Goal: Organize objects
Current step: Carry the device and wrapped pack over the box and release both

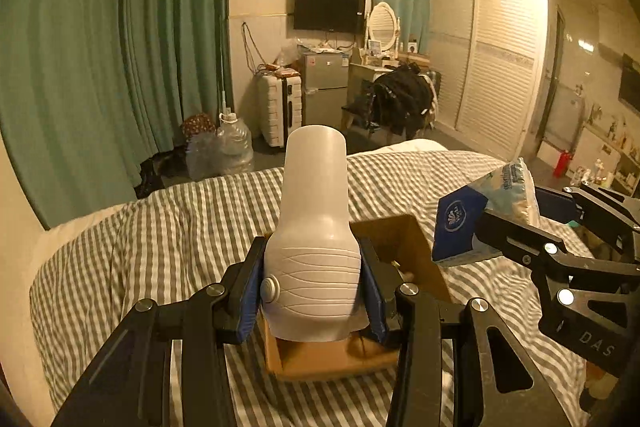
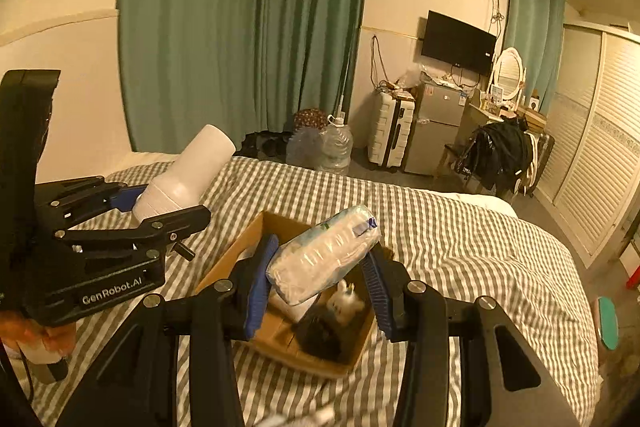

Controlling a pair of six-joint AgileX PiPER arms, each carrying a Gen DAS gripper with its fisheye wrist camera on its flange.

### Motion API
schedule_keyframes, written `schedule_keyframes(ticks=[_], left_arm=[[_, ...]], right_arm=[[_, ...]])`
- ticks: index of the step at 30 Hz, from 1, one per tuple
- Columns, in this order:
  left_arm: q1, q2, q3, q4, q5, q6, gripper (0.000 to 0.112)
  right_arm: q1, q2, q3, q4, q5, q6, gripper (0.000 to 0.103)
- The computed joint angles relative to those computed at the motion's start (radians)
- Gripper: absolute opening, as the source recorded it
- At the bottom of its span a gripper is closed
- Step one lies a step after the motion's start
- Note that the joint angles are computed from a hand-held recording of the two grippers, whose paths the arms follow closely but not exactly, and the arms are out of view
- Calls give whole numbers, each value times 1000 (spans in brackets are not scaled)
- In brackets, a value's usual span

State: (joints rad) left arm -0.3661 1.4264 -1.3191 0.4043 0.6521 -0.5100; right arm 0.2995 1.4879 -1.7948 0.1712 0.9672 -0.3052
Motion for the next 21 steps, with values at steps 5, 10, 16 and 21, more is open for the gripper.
schedule_keyframes(ticks=[5,10,16,21], left_arm=[[55,179,-113,-28,-61,38,44],[84,309,-166,-102,-120,88,44],[108,411,-164,-175,-172,160,44],[100,460,-167,-167,-170,185,45]], right_arm=[[-6,202,-174,15,1,-4,43],[-12,343,-272,5,-20,5,43],[-51,426,-214,40,-110,-4,43],[-83,493,-231,68,-73,-21,43]])
